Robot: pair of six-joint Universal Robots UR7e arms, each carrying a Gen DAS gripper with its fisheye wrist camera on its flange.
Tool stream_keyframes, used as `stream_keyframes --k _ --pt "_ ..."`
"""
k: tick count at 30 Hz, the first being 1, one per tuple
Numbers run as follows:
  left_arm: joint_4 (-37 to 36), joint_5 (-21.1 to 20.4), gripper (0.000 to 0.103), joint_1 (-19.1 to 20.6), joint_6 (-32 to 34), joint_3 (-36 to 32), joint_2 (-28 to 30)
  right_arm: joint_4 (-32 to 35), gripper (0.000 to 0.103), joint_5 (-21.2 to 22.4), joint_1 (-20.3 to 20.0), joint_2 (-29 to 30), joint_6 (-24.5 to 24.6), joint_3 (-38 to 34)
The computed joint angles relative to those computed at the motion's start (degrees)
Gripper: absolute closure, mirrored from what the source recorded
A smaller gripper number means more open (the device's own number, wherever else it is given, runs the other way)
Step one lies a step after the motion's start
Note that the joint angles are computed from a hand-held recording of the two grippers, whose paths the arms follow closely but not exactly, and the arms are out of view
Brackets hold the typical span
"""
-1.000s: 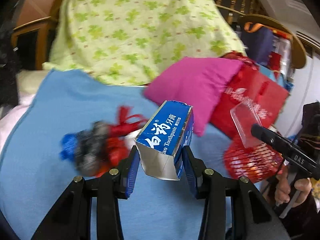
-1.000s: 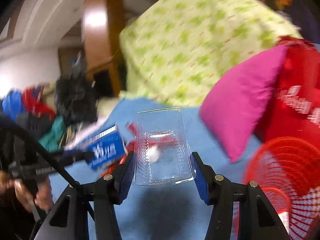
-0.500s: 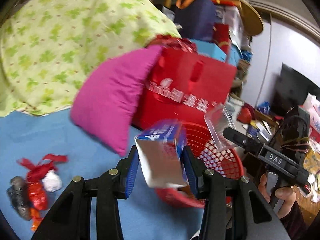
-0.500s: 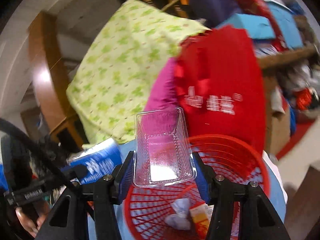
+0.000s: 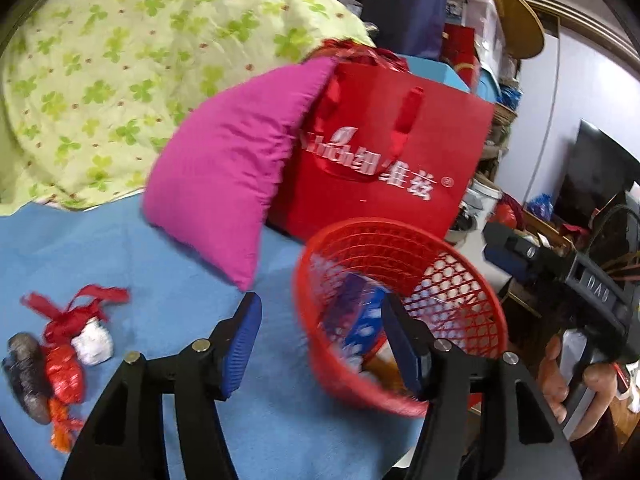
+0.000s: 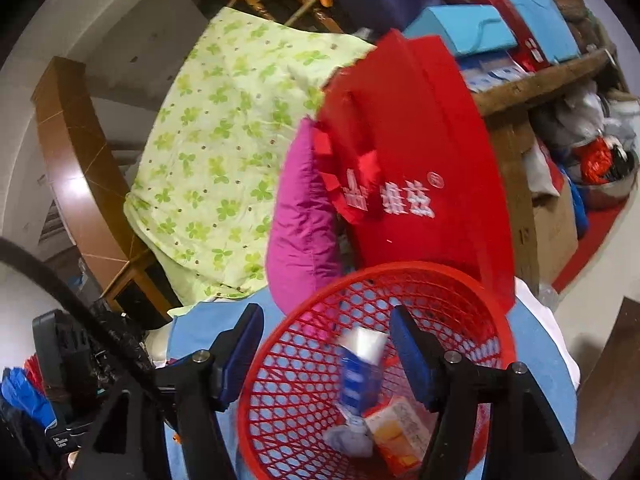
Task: Collect trash
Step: 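Carry both items over the red basket and open both tools to drop them, then move both tools back over the remaining bags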
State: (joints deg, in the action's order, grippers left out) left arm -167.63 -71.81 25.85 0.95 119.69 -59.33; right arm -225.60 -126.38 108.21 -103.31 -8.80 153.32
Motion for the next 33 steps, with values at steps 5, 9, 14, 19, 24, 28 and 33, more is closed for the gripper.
stream_keyframes --k 5,9,14,19,24,28,33 --pt "-2.8 6.9 0.032 1.7 -0.3 6.6 -6.7 -11.8 0.034 -1.7 7.2 12.6 -8.4 -3.3" --pt "-4.2 14.1 0.031 4.0 -0.1 11.6 -13.2 -17.7 0.025 -1.0 11.3 22.5 -14.6 -6.9" --pt "-5.1 23.8 0.028 9.2 0.6 14.2 -19.3 -13.9 0.022 0.2 12.5 31.7 -14.2 -12.2" --pt "-4.9 25.3 0.028 14.8 -0.6 13.1 -22.2 -1.4 0.022 -0.5 11.1 37.4 -7.8 -17.7" --pt "-5.3 23.0 0.028 17.9 0.6 10.9 -20.6 12.7 0.022 -1.5 8.7 41.0 -2.5 -22.5" --pt "-2.9 20.7 0.028 19.1 4.0 7.7 -17.3 16.1 0.022 -2.7 7.2 44.4 -1.3 -25.8" --pt "-3.1 19.1 0.027 20.4 6.7 3.3 -12.3 21.4 0.022 -0.9 3.8 46.1 1.2 -30.0"
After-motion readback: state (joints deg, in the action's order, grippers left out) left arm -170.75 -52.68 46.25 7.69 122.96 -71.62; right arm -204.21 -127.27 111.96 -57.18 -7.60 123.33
